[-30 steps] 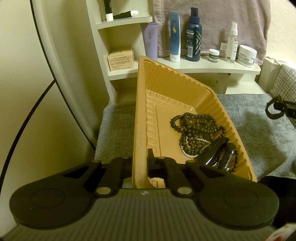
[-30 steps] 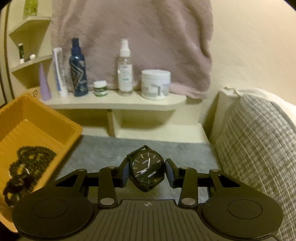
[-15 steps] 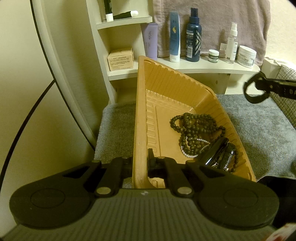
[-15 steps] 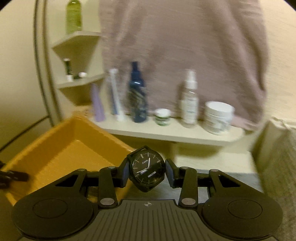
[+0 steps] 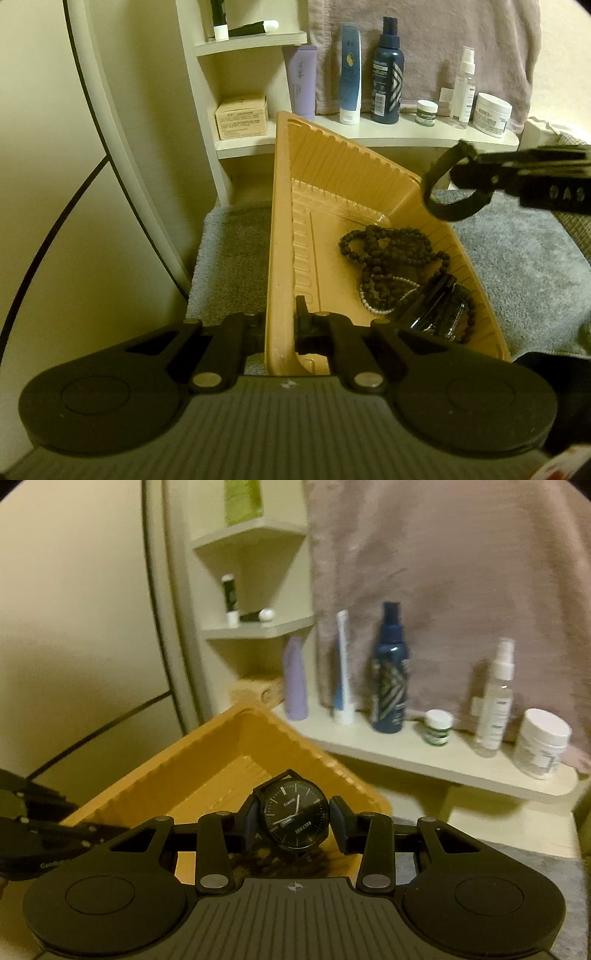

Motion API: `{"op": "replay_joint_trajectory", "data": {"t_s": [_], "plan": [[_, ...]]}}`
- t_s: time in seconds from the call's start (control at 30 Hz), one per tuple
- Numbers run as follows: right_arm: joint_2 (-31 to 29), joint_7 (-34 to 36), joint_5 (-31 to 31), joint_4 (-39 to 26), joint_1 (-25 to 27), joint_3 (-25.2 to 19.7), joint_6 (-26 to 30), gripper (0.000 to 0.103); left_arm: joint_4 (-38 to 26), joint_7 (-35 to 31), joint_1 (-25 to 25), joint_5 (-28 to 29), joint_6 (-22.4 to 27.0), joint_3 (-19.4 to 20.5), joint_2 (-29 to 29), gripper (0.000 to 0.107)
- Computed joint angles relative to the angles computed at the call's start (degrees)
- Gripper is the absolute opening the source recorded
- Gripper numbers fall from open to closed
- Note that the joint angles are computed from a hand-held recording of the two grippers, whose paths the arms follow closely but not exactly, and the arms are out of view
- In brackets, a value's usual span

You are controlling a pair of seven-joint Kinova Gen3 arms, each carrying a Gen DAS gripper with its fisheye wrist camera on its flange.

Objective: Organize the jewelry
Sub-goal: 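Carry the black watch into the tray and open the right gripper, then lower the tray flat onto the towel with the left gripper and release it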

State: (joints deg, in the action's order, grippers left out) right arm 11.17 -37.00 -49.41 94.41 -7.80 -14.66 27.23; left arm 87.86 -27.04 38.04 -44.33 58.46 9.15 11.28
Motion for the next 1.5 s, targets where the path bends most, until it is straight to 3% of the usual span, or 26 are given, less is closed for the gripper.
{"op": "replay_joint_trajectory", "data": {"t_s": [0.23,0.47,0.63,0.77,0.83,1.0,1.2,1.5], "plan": [[1.79,-3.77,5.49,-1.76,-2.13,0.28,2.12,0.041,0.59,-0.11,-0.53,0.35,-0.92,-0.05,-0.32,0.006],[4.97,-8.66,10.48,-6.58,-3.18,0.48,9.99,0.041,1.0,0.28,-0.85,0.55,-1.44,0.01,-0.51,0.006],[7.17,-12.28,14.83,-8.93,-4.95,0.98,12.15,0.041,1.16,0.44,-0.95,0.64,-1.62,0.03,-0.57,0.006],[7.72,-13.07,15.53,-9.25,-4.65,0.34,11.25,0.045,1.53,0.73,-1.35,1.15,-2.25,-0.04,-0.78,0.006],[6.98,-11.05,12.64,-7.65,-2.62,-1.1,8.98,0.074,1.83,0.85,-1.72,1.57,-2.71,-0.1,-0.97,0.006],[4.36,-8.6,6.41,-4.17,0.6,-1.83,4.46,0.075,3.09,1.36,-3.08,3.03,-4.76,-0.22,-1.69,0.006],[1.23,-10.78,3.55,-0.24,1.99,0.19,0.81,0.075,5.9,1.49,-5.48,5.21,-8.98,-0.35,-3.22,0.006],[-1.96,-15.87,5.37,4.1,2.18,3.63,-0.1,0.075,12.84,1.55,-11.16,11.72,-18.72,-0.73,-6.0,0.006]]}}
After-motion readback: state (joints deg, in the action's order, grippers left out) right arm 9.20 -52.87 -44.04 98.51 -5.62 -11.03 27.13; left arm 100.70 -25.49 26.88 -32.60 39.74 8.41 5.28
